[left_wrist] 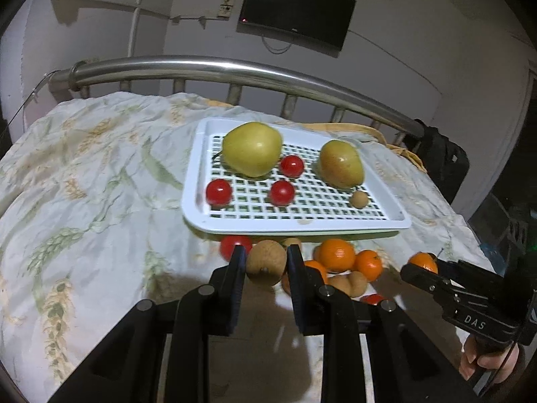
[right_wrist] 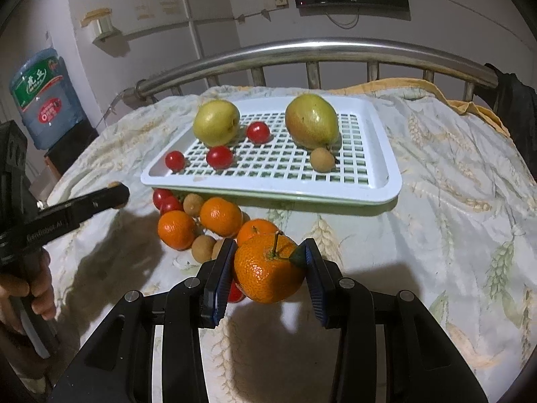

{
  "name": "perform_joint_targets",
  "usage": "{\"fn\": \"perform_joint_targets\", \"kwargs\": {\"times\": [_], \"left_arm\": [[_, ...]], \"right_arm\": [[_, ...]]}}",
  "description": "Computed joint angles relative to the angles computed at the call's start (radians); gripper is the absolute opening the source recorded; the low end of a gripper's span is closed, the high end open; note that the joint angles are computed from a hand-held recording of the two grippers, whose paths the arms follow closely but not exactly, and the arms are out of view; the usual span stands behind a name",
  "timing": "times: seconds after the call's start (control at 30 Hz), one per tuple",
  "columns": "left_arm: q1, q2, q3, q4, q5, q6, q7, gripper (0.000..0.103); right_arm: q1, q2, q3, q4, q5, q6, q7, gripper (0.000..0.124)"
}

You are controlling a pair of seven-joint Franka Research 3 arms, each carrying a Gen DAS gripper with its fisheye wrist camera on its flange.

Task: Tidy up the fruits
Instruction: 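Grasp a brown kiwi with the left tool while the right tool grasps a mandarin orange, then carry the kiwi and mandarin onto the white tray and release them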

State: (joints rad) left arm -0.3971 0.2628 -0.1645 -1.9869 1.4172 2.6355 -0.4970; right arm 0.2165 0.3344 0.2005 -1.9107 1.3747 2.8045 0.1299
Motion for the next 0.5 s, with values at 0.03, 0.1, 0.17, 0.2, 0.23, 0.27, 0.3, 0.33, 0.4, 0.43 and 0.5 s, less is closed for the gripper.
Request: {"fn": "perform_joint_targets", "kwargs": {"times": [0.03, 0.1, 0.17, 0.2, 0.23, 0.27, 0.3, 0.33, 0.4, 0.43, 0.5], "left_arm": [[-0.002, 0.001, 0.001, 0.004, 0.014, 0.005, -0.006, 0.027], [-0.004, 0.004, -0.001, 0.014, 0.021, 0.013, -0.004, 0.027], [-0.006, 0.007, -0.002, 0.023, 0.020, 0.013, 0.004, 0.027], [-0.007, 0.009, -0.003, 0.029, 0.016, 0.009, 0.014, 0.027], [-0.009, 0.012, -0.003, 0.036, 0.014, 0.009, 0.022, 0.027], [-0.011, 0.013, -0.002, 0.041, 0.014, 0.007, 0.027, 0.027], [-0.013, 0.017, -0.002, 0.050, 0.010, 0.004, 0.039, 0.027], [-0.014, 0.020, -0.001, 0.056, 0.007, 0.004, 0.048, 0.027], [-0.014, 0.030, 0.003, 0.073, 0.001, 0.009, 0.064, 0.027], [-0.013, 0.035, 0.005, 0.081, -0.005, 0.013, 0.074, 0.027], [-0.011, 0.047, 0.012, 0.098, -0.015, 0.023, 0.089, 0.027]], "right_arm": [[-0.002, -0.003, 0.001, 0.000, 0.006, -0.001, -0.005, 0.039], [-0.005, -0.009, 0.002, 0.001, 0.020, -0.003, -0.013, 0.039], [-0.006, -0.012, -0.001, 0.005, 0.024, -0.011, -0.012, 0.039], [-0.006, -0.013, -0.003, 0.008, 0.024, -0.015, -0.009, 0.039], [-0.006, -0.014, -0.005, 0.011, 0.026, -0.017, -0.009, 0.039], [-0.008, -0.017, -0.005, 0.014, 0.032, -0.019, -0.011, 0.039], [-0.008, -0.017, -0.007, 0.017, 0.036, -0.021, -0.013, 0.039], [-0.009, -0.018, -0.008, 0.021, 0.040, -0.022, -0.014, 0.039], [-0.010, -0.018, -0.011, 0.029, 0.044, -0.028, -0.013, 0.039], [-0.010, -0.017, -0.012, 0.034, 0.045, -0.028, -0.012, 0.039], [-0.010, -0.011, -0.015, 0.047, 0.040, -0.032, 0.000, 0.039]]}}
